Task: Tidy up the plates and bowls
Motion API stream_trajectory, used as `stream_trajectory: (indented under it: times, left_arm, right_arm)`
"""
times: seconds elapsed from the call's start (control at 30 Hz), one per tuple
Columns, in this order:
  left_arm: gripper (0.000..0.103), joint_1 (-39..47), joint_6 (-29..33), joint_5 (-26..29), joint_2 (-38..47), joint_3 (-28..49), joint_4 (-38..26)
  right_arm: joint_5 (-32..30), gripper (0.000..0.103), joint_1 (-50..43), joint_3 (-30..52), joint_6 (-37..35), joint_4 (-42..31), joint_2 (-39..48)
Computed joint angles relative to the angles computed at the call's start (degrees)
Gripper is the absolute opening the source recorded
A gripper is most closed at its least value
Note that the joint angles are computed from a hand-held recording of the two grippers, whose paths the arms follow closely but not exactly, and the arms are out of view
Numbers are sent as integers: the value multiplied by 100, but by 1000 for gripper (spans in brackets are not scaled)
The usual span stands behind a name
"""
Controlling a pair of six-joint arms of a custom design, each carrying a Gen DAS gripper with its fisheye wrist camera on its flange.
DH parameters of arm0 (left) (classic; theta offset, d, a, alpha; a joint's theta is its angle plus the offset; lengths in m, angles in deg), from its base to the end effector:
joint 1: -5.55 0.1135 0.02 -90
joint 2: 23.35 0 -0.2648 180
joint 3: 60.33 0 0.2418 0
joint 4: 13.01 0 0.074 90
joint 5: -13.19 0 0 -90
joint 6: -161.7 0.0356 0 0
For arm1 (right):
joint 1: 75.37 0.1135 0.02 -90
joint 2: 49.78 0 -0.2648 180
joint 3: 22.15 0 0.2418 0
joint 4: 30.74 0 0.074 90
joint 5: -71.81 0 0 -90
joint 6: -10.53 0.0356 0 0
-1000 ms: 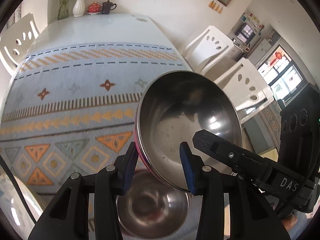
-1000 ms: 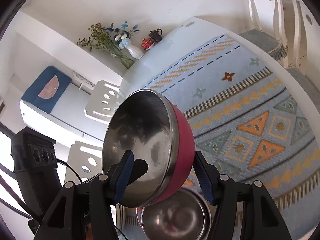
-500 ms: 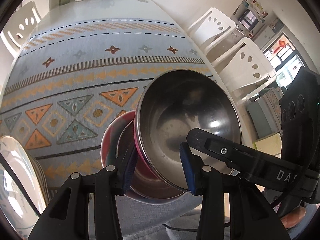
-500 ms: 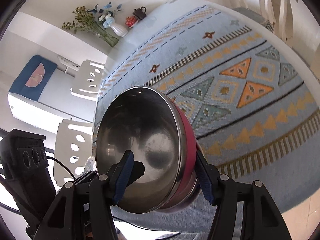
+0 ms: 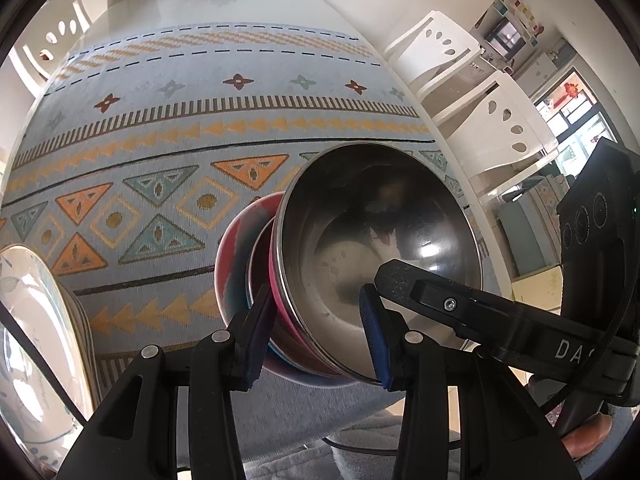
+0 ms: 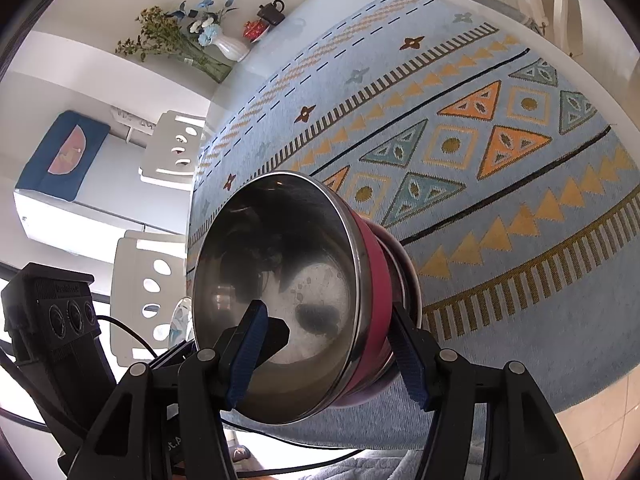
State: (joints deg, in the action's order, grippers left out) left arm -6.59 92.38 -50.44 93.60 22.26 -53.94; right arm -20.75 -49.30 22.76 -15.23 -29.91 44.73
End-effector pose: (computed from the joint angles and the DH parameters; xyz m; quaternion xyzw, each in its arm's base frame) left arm 0.3550 -0.0925 0.1106 0.3008 0.9180 -0.2163 0.1411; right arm 0.2416 0.1200 0.1109 0.2985 0.8869 0.2643 0.2334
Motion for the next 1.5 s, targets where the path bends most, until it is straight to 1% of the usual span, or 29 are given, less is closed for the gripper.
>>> stream_trajectory:
  times: [0.23, 0.3, 0.33, 0.37, 0.4, 0.43, 0.47, 0.5, 0.6, 0.67, 0.7, 0.8, 0.83, 0.9, 1.03, 1.1, 1.23, 1.3, 1.4, 1.5]
  left_arm:
    - [39, 10, 30, 3, -73, -85, 55]
    - [42, 40, 100, -49, -152, -113, 97]
    - [43, 44, 109, -154, -227, -173, 177]
    - [45, 74, 131, -309, -328, -251, 312]
    - [50, 133, 138, -384, -391, -283, 390]
    - [53, 227, 124, -380, -412, -257, 394]
    - [58, 360, 83, -293, -385, -164, 320]
    - [60, 485, 24, -188, -333, -65, 233]
    - [60, 792, -182, 38, -33, 306, -27]
    - [60, 898, -295, 81, 193, 528, -196]
    - [60, 951, -365, 203, 297, 608, -263]
    - [60, 1155, -699, 942, 628, 838, -504]
    - [60, 1152, -764, 1090, 704, 890, -565]
    - [60, 1065, -828, 1162, 764, 890, -551]
    - [60, 842, -931, 1170, 933, 904, -516]
    - [60, 728, -1011, 1147, 1029, 932, -515]
    - [60, 529, -1052, 870, 1169, 989, -468]
    - [60, 478, -1081, 822, 1265, 1061, -494]
    - [60, 522, -1160, 963, 1380, 1184, -568]
    - [60, 576, -1197, 1101, 1471, 1337, -691]
  right_arm:
    - [76, 60, 96, -60, 70, 51, -28]
    - [108, 61, 119, -32, 62, -2, -25]
    - [120, 62, 130, 13, 8, -98, -35]
    - [221, 69, 161, 122, -76, -366, -61]
    - [415, 73, 221, 233, -128, -717, -127]
    - [734, 76, 312, 340, -165, -1121, -231]
    - [923, 76, 368, 384, -166, -1326, -285]
    - [1090, 76, 403, 393, -148, -1522, -360]
    - [1048, 76, 302, 166, 39, -1505, -531]
    - [892, 76, 154, -34, 202, -1331, -555]
    - [800, 76, 83, -117, 264, -1249, -557]
    - [387, 76, -171, -422, 452, -739, -478]
    - [175, 76, -286, -582, 531, -392, -406]
    - [-155, 76, -422, -793, 683, 142, -271]
    - [-1046, 76, -766, -1171, 1080, 1541, 339]
    - [-1362, 76, -872, -1191, 1238, 1960, 682]
    - [-1680, 76, -980, -1024, 1183, 2166, 1106]
    - [-1831, 76, -1033, -903, 1141, 2250, 1310]
    - [-2035, 76, -1113, -739, 1126, 2360, 1612]
    - [-2104, 76, -1196, -702, 1081, 2447, 1667]
